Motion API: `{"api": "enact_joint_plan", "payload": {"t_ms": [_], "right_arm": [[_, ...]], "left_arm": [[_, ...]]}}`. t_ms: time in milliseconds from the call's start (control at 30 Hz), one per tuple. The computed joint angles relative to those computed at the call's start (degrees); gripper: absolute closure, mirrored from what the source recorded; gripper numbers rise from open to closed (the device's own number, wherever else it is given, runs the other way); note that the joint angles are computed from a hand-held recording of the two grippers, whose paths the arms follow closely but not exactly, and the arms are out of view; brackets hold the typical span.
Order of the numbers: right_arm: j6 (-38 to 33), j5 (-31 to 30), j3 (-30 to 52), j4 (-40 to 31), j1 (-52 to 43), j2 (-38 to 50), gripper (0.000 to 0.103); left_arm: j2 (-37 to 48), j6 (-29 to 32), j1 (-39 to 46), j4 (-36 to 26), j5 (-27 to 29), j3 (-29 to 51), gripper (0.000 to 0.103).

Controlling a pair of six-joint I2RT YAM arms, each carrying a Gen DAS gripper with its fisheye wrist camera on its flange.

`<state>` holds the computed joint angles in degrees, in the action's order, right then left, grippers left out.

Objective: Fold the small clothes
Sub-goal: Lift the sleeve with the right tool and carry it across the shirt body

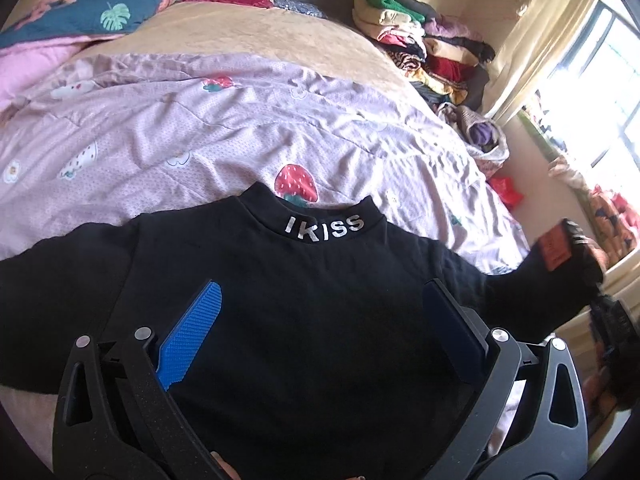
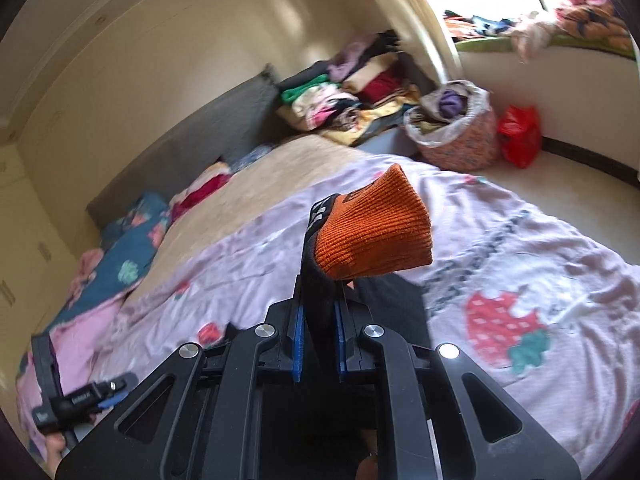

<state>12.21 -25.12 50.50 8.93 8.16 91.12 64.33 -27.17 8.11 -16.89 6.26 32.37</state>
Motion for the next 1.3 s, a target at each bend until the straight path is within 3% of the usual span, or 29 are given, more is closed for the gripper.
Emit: {"api": "enact_joint_plan", "payload": {"t_ms": [100,233,367,433,767,833,900,1000,1200,1300], "right_arm": [[-1.06,2.53,-0.86,0.29,5.19,-0.69,0.092],[-1.26,5.74,-2.16,1.54,11.16,-0.43,0.092],[-0.89,9.48,-2.67,2.45,17.87,1.06,0.092],[-0.82,10.83,-2.73,2.9,20.46,2.19,0.092],[0.62,13.77,-0.25,2.36,30.69,11.44,0.089],[0.53,13.27,-0.26,2.16,32.02,12.62,0.085],[0.56,10.97,-1.04,2.5,33.06,13.21,0.066],[-0.72,7.4,-3.08,1.25,33.75,11.72,0.051],[-0.73,1.74,-10.04,-0.16,30.23,2.89,0.036],[-1.03,1.54,-12.6,-2.07,27.08,-2.28,0.035]], "left_arm": [[-1.8,0.51,3.11,-0.11,4.03,-1.12,0.008],[-2.38,0.93,9.12,0.91,13.41,-2.81,0.008],[-3.18,2.76,11.71,1.63,17.1,-4.24,0.008],[-2.3,3.31,14.12,3.01,22.24,-5.3,0.008],[2.62,6.12,21.74,8.07,32.44,-9.08,0.008],[4.11,6.26,22.75,8.89,33.43,-9.29,0.008],[5.61,6.36,23.45,9.53,34.23,-9.24,0.008],[6.98,7.01,23.21,9.71,33.66,-9.06,0.008],[12.11,6.72,20.11,13.39,32.97,-9.96,0.011],[14.03,4.28,16.74,16.29,29.13,-10.53,0.034]]}}
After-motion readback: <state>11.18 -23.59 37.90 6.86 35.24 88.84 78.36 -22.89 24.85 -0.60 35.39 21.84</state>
